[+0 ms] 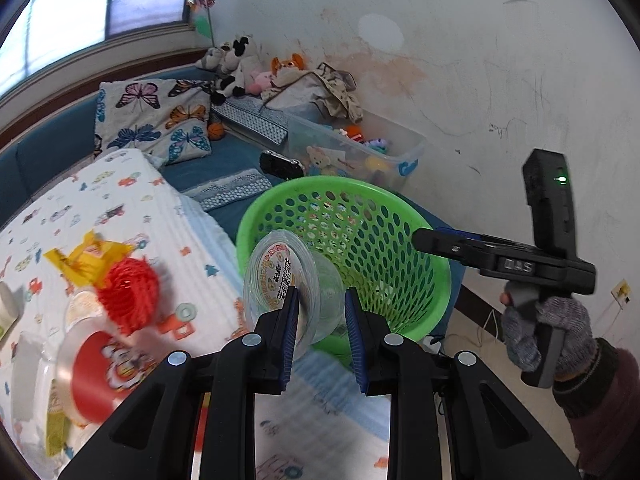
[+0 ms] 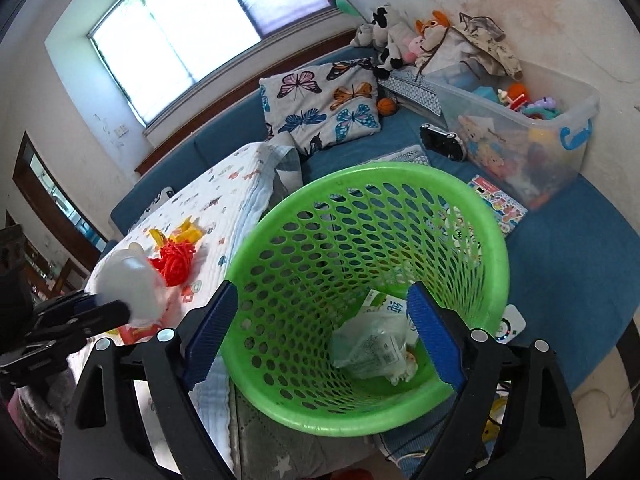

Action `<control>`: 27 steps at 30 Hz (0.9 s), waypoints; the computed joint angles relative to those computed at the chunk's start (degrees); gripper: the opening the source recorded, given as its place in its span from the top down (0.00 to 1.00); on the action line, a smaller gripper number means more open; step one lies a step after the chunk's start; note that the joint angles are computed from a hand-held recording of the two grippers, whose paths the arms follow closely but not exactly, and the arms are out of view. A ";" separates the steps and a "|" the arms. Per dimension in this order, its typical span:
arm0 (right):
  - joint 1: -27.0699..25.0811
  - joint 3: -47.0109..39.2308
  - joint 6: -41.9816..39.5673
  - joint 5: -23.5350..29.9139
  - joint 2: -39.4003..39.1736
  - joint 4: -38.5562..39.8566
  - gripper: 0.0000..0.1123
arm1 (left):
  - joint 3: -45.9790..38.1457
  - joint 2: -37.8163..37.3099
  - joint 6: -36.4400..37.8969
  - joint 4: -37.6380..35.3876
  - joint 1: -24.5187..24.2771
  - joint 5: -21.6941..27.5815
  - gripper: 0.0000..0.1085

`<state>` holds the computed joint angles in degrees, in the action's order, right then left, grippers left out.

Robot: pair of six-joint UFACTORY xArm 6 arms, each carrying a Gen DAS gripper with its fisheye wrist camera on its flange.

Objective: Collect trash
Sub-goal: 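Drop the plastic bag and clear cup into the green basket with both tools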

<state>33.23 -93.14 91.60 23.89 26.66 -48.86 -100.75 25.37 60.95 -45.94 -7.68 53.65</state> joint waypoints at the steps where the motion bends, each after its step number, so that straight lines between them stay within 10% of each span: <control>1: 0.11 1.01 1.42 -0.12 -0.84 -1.15 0.22 | -0.49 0.48 -0.36 0.42 -0.36 -0.02 0.78; 27: 1.73 9.01 12.19 -0.28 -6.89 -9.13 0.20 | -5.75 6.25 -4.98 5.79 -4.53 -0.59 0.61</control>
<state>34.95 -84.13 103.79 23.62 19.77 -57.99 -106.50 31.62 55.98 -40.15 -12.22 53.06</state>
